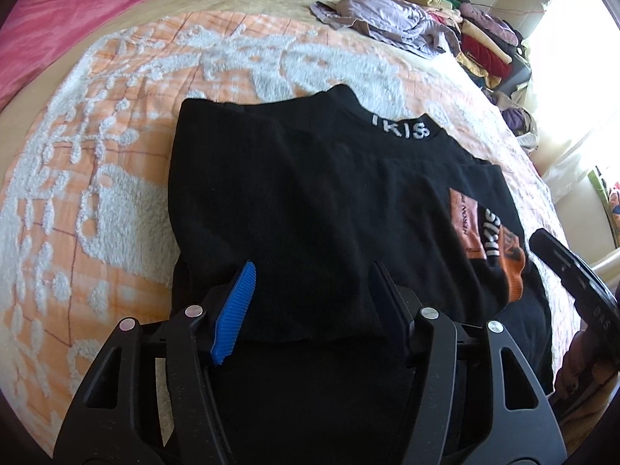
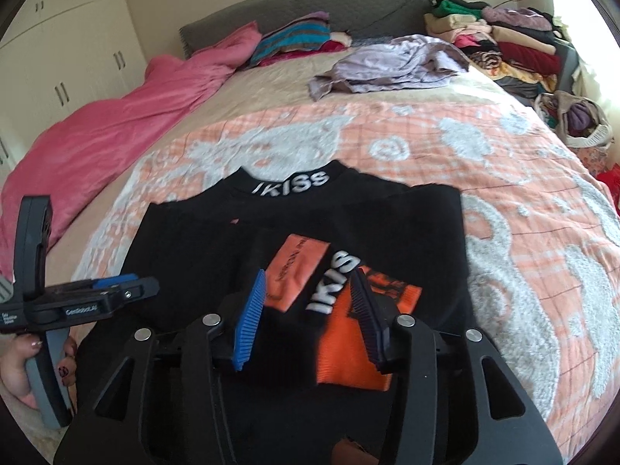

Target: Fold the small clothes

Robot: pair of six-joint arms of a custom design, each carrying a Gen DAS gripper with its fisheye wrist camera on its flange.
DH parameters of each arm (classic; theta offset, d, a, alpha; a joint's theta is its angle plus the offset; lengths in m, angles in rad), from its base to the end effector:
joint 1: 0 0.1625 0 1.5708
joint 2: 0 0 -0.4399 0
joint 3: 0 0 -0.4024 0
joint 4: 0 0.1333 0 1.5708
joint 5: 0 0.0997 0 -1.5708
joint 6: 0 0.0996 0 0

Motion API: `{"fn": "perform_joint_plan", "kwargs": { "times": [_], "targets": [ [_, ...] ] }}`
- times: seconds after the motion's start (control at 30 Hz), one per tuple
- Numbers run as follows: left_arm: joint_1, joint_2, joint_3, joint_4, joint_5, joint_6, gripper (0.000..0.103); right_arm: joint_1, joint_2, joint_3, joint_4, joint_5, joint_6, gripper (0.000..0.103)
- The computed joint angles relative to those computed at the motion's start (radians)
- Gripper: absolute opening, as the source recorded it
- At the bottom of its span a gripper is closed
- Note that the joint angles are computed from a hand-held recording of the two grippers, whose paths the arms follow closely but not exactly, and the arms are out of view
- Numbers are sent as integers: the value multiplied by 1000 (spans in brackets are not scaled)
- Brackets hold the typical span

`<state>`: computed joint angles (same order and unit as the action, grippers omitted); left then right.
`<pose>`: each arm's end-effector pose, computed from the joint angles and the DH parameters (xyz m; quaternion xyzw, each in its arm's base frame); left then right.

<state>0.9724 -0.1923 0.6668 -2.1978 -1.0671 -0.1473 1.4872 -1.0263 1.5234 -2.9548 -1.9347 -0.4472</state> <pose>-0.3580 -0.8470 -0.0084 0.1975 0.9454 -0.1592 0.2045 0.0377 -0.7224 0.3654 0.0843 -0.8878 0.3643 0.2684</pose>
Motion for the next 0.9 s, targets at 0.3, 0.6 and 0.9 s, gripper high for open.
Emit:
{"fn": "perform_joint_plan", "kwargs": {
  "times": [0.3, 0.6, 0.9],
  "targets": [
    [5, -12, 31, -19, -10, -1, 53, 7, 28, -26, 141, -31, 13, 57],
    [3, -17, 43, -29, -7, 5, 53, -9, 43, -54, 205, -71, 90, 60],
    [3, -18, 45, -30, -7, 5, 53, -12, 23, -35, 150, -28, 90, 83]
  ]
}}
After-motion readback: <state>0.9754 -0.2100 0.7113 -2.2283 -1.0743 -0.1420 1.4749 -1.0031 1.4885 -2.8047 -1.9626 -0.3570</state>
